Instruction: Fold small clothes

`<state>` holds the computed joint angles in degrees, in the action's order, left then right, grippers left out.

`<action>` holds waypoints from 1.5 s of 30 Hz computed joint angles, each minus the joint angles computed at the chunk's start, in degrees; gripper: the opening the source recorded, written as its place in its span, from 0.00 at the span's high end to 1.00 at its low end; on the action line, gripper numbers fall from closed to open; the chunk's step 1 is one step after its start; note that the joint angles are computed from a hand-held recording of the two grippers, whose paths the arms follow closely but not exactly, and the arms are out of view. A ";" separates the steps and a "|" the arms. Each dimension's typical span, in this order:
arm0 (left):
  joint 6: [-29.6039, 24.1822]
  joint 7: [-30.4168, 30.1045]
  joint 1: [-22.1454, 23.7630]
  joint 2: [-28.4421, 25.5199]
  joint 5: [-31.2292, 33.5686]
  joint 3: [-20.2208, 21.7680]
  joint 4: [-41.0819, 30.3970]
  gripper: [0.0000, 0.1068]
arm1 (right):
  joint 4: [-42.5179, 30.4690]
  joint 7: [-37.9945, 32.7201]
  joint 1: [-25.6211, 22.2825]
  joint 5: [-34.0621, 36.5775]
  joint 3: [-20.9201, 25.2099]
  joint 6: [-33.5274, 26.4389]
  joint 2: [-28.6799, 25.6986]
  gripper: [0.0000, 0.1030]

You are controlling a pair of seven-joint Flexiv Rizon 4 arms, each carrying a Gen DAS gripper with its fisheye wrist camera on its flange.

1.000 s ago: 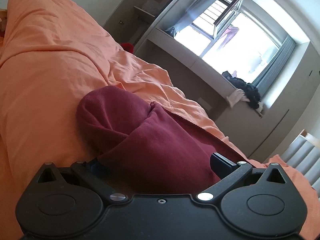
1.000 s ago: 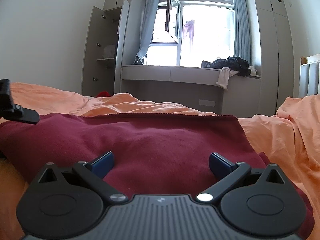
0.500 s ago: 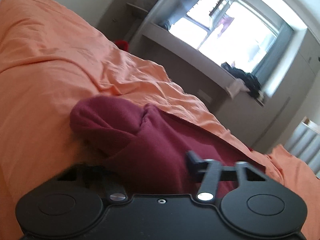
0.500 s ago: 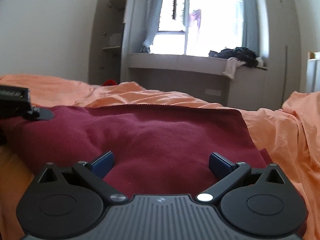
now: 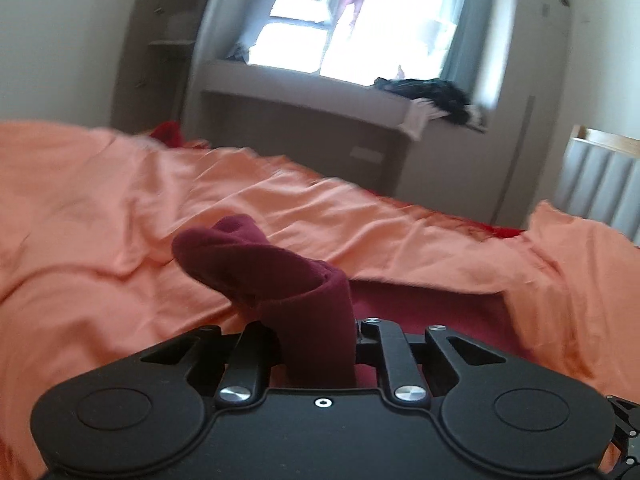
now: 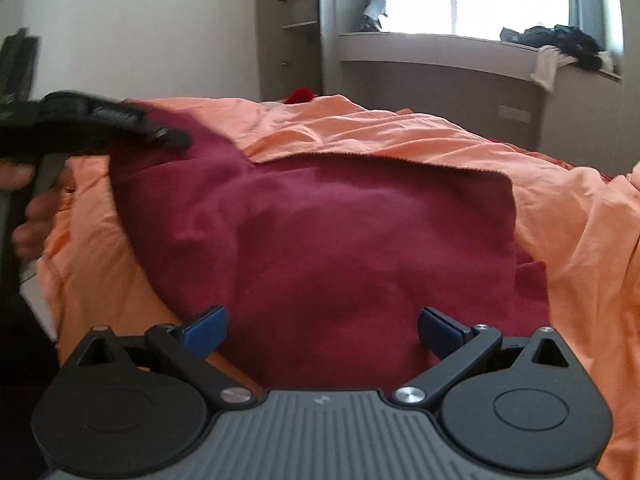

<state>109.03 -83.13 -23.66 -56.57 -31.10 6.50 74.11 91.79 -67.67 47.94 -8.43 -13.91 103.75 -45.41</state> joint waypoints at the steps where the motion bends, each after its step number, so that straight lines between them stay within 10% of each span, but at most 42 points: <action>1: -0.20 0.40 0.07 -0.17 0.85 -0.63 -1.12 0.85 | 1.35 0.50 2.43 1.99 -3.66 1.75 0.25 0.00; 7: -4.29 3.62 -1.09 -3.15 5.88 -2.53 -9.74 0.86 | 5.10 1.81 12.55 18.23 -20.06 4.87 -1.10 0.00; 10: -6.16 5.71 -1.90 -4.98 9.86 -4.08 -12.98 0.86 | 5.29 7.71 11.73 22.29 -21.03 1.82 -1.14 0.00; 15: -11.82 8.31 -3.62 -7.34 14.68 -5.44 -15.31 0.84 | 6.17 15.30 1.38 21.25 -9.54 4.37 1.44 0.00; 21: -10.00 3.92 -12.09 -11.18 15.09 10.42 -16.13 0.80 | 6.62 16.05 -8.74 18.75 3.12 14.38 1.49 0.00; 30: -5.99 7.24 -13.93 -10.39 14.63 10.89 -12.21 0.58 | 0.31 22.26 -25.30 0.05 23.01 24.21 -4.99 0.00; 45: 4.48 19.70 -16.22 -9.32 9.45 9.28 -4.57 0.53 | -15.97 50.24 -35.68 -33.59 32.32 25.99 -19.81 0.00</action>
